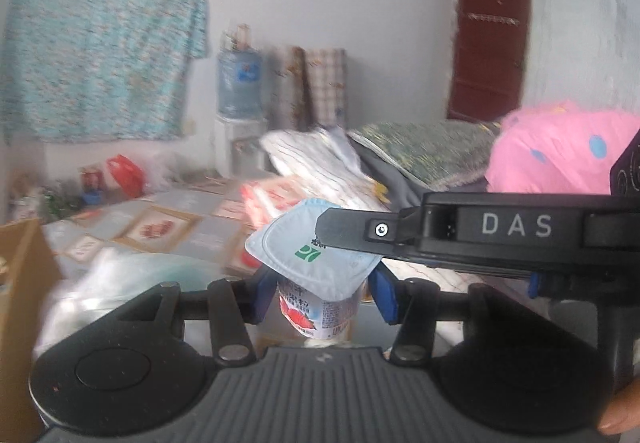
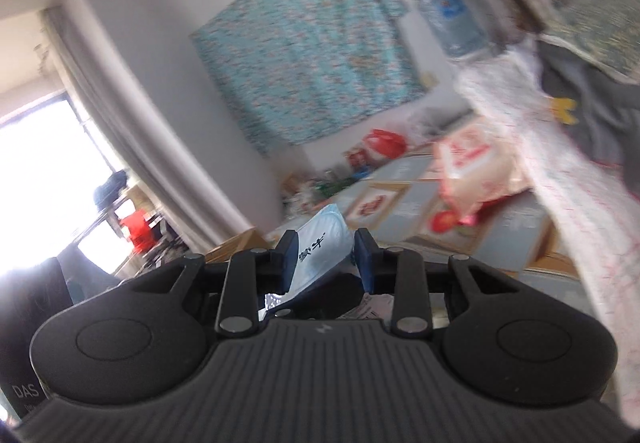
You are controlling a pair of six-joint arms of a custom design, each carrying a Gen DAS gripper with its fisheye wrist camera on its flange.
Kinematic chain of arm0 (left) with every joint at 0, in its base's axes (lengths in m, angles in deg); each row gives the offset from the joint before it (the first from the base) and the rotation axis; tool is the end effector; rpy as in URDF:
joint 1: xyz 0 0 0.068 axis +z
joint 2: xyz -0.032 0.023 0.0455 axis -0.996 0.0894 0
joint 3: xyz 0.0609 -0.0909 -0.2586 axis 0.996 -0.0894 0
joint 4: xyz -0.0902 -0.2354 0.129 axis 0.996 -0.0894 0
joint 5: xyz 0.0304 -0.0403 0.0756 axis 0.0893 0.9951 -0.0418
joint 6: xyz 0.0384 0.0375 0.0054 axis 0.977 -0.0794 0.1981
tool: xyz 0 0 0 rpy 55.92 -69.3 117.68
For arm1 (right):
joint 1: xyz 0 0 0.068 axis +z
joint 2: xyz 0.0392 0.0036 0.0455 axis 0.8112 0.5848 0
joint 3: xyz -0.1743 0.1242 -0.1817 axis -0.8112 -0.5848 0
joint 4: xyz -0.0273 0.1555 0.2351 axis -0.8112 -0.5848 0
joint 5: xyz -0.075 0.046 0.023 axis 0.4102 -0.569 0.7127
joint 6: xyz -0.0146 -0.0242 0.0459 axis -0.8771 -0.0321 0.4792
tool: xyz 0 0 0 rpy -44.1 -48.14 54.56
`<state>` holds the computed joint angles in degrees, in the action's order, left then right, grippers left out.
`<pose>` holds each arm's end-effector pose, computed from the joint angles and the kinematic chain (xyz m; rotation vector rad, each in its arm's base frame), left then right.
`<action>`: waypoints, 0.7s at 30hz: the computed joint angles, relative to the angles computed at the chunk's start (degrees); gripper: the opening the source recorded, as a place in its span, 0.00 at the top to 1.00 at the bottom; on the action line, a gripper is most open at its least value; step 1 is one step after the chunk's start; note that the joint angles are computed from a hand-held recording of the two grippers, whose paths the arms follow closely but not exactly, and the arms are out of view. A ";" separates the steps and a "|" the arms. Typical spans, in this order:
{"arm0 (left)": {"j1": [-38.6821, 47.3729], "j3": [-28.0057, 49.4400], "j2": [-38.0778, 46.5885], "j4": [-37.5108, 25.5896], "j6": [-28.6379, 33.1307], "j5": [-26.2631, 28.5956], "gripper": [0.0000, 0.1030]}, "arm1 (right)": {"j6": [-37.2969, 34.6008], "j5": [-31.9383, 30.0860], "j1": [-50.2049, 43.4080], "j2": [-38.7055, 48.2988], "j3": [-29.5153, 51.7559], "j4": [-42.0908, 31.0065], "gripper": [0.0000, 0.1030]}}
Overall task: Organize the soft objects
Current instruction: 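Carry the yogurt cup with the right tool and release it into the box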
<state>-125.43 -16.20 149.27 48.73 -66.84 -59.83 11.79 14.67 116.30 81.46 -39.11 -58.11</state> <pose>0.2375 -0.2182 0.2628 1.0586 1.8390 -0.6801 0.0984 0.1189 0.2275 0.7553 1.7679 0.3947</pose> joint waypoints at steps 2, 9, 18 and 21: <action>3.02 -1.38 -3.69 -1.51 0.14 0.40 0.50 | -6.39 -2.15 -0.37 3.27 1.59 7.04 0.70; 20.88 -3.18 -13.00 -8.29 2.75 2.65 0.50 | -26.12 -29.26 -11.71 21.84 9.16 36.24 0.69; 45.53 10.48 -0.12 -19.72 10.70 7.41 0.50 | -30.01 -65.74 -22.00 62.29 48.96 31.19 0.67; 48.86 15.31 6.71 -21.37 12.23 5.89 0.49 | -29.90 -72.49 -23.17 74.56 64.97 23.30 0.66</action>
